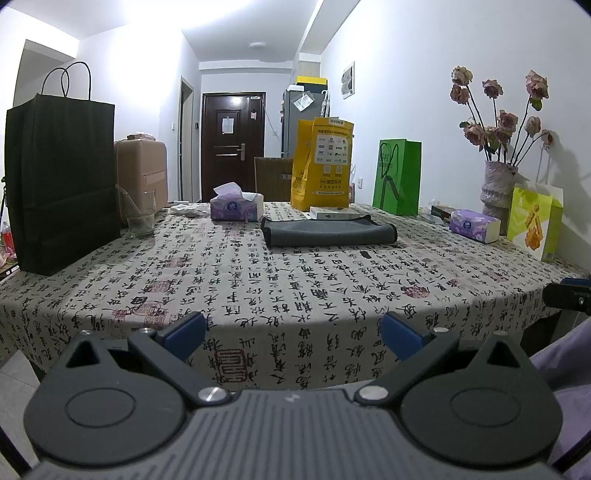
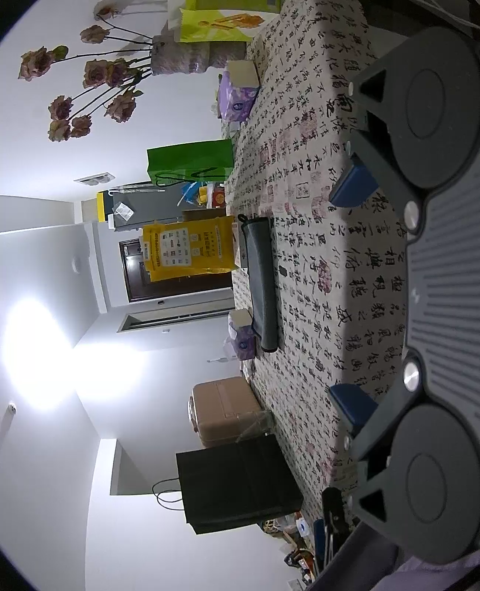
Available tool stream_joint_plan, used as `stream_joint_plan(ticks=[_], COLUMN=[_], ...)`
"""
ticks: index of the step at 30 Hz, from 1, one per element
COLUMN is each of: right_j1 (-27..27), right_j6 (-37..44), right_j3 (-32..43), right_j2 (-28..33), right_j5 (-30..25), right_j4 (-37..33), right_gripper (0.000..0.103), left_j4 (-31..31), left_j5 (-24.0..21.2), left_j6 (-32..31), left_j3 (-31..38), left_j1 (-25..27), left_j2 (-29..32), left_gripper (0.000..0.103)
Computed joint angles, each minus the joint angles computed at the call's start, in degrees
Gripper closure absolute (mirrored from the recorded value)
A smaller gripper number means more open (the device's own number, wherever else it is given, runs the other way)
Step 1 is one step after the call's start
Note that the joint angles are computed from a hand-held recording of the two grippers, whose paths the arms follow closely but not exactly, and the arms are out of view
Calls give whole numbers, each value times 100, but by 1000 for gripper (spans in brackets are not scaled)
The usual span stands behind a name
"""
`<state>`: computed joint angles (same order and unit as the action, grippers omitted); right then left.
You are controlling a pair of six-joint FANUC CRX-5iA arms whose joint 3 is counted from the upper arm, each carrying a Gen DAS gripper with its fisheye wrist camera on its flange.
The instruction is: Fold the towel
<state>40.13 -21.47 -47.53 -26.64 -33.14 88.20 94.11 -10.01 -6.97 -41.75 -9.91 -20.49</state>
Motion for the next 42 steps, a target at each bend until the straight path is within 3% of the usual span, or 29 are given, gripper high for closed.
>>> stream_joint_plan(ticks=[42], right_j1=[-64], right_j6=[-104], right_j3=[-15], right_j2=[4], right_j5=[40], right_j4=[88], right_gripper=[0], left_j4=[83], left_j5=[41], left_j6=[-71], left_j3=[1], left_j1=[-37], left_j2=[-19], left_gripper=[0])
